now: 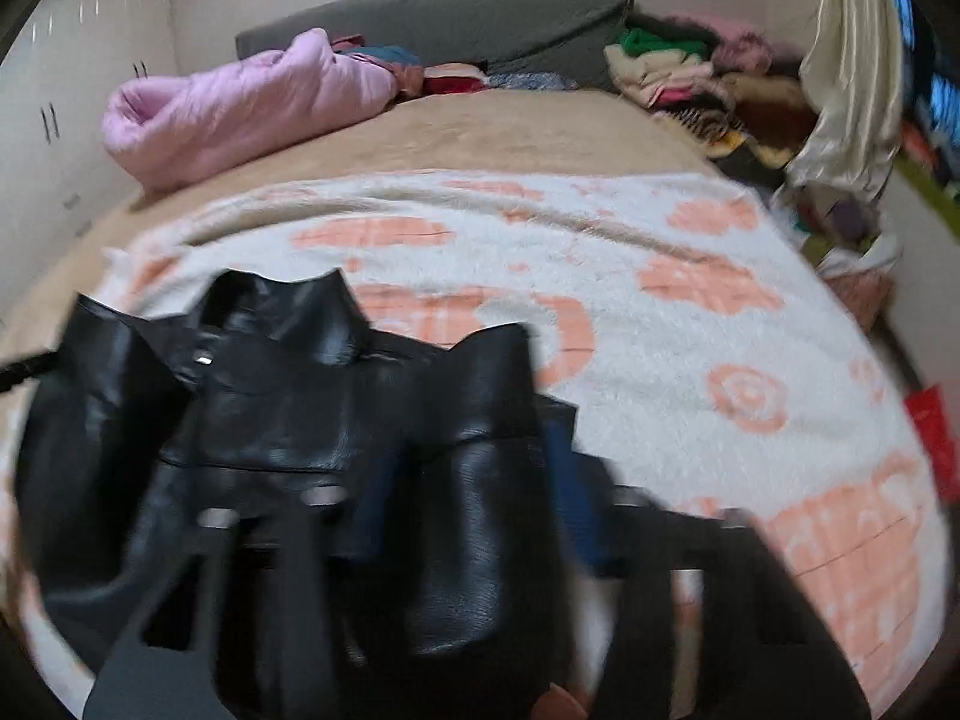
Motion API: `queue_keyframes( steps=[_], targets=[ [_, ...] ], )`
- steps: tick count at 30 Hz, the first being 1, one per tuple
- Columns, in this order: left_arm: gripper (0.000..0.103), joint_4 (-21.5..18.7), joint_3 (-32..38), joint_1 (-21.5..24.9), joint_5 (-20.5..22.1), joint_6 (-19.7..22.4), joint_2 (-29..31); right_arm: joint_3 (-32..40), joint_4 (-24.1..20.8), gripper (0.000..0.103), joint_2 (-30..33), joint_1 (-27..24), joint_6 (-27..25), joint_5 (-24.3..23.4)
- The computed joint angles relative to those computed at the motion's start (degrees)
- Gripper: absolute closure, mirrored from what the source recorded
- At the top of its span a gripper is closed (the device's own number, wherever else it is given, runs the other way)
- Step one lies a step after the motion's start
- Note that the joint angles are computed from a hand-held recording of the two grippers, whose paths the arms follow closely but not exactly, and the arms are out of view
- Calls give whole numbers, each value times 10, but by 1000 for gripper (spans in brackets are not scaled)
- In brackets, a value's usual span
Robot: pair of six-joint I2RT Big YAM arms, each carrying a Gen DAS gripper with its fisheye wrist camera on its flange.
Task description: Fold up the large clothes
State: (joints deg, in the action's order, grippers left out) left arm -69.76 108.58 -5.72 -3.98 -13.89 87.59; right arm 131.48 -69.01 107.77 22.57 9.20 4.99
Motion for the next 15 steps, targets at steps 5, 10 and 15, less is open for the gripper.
queue_keyframes(
  steps=[5, 10, 15],
  targets=[
    [100, 40, 0, 1, -17, 5, -15, -48, 89, 90, -41, -31, 76, -67],
    [100, 52, 33, 19, 9, -26, 4, -29, 114, 90, -29, -43, 107, -77],
    [99, 19, 53, 14, -8, -28, 47, 49, 26, 90, 37, -33, 94, -36]
  ],
)
